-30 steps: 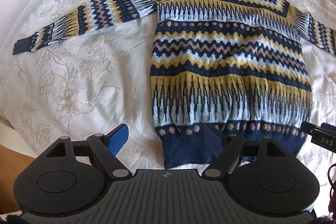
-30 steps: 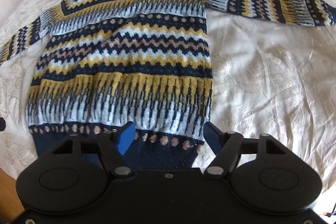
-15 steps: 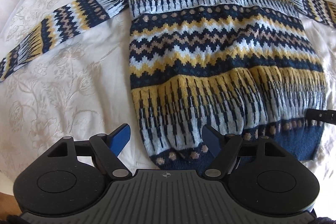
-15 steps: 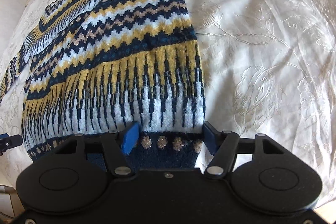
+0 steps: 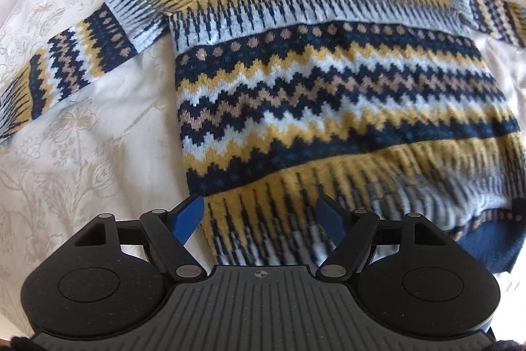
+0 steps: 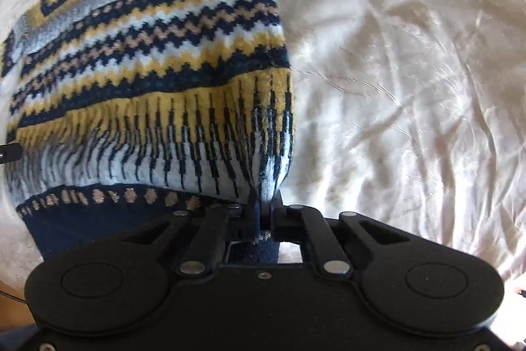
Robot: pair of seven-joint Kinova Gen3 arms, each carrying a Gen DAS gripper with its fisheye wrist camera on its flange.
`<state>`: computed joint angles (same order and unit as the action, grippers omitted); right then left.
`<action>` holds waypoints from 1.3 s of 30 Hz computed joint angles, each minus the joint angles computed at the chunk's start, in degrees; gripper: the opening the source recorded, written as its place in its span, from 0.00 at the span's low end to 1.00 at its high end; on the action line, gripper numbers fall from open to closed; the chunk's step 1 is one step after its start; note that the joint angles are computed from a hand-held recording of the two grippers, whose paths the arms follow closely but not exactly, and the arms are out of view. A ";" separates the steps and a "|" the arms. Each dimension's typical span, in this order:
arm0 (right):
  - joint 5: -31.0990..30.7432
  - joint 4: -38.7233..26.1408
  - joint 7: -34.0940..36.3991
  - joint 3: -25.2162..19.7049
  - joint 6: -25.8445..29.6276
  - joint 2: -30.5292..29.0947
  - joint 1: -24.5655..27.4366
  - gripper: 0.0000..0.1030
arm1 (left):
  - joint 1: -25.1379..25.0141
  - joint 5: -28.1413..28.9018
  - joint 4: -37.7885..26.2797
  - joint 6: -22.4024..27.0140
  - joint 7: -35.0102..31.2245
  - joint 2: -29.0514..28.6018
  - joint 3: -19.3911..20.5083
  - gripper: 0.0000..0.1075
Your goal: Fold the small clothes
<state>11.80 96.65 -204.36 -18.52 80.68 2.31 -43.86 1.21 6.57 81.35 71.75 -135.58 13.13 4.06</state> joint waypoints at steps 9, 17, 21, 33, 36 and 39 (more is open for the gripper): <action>-2.79 0.89 4.55 1.91 -2.49 2.44 2.56 0.24 | -0.33 -2.40 3.10 -3.39 0.40 2.78 -0.73 0.83; -1.03 1.20 -1.61 1.01 -0.72 -1.29 0.76 0.44 | 0.25 -5.72 4.92 -4.92 -0.48 1.28 -0.96 0.88; 7.01 3.44 -8.32 -2.68 1.55 -6.79 0.37 0.51 | -1.83 -1.72 -0.38 0.34 4.45 3.12 -1.67 0.79; 17.78 10.09 5.02 -2.66 8.94 -22.94 9.85 0.86 | -0.39 1.89 -0.45 0.59 20.60 -5.68 -0.93 0.71; 17.66 12.28 10.15 1.06 9.39 -27.62 12.36 0.86 | 1.47 2.31 1.59 0.03 23.75 -8.29 -0.07 0.71; 18.59 14.37 16.08 6.01 9.26 -31.81 14.44 0.86 | 3.59 2.33 2.94 -0.52 27.27 -9.86 0.86 0.71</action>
<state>30.39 111.03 -188.28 -12.51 89.95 -29.50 -29.42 4.81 8.89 84.29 71.23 -108.31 3.27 4.92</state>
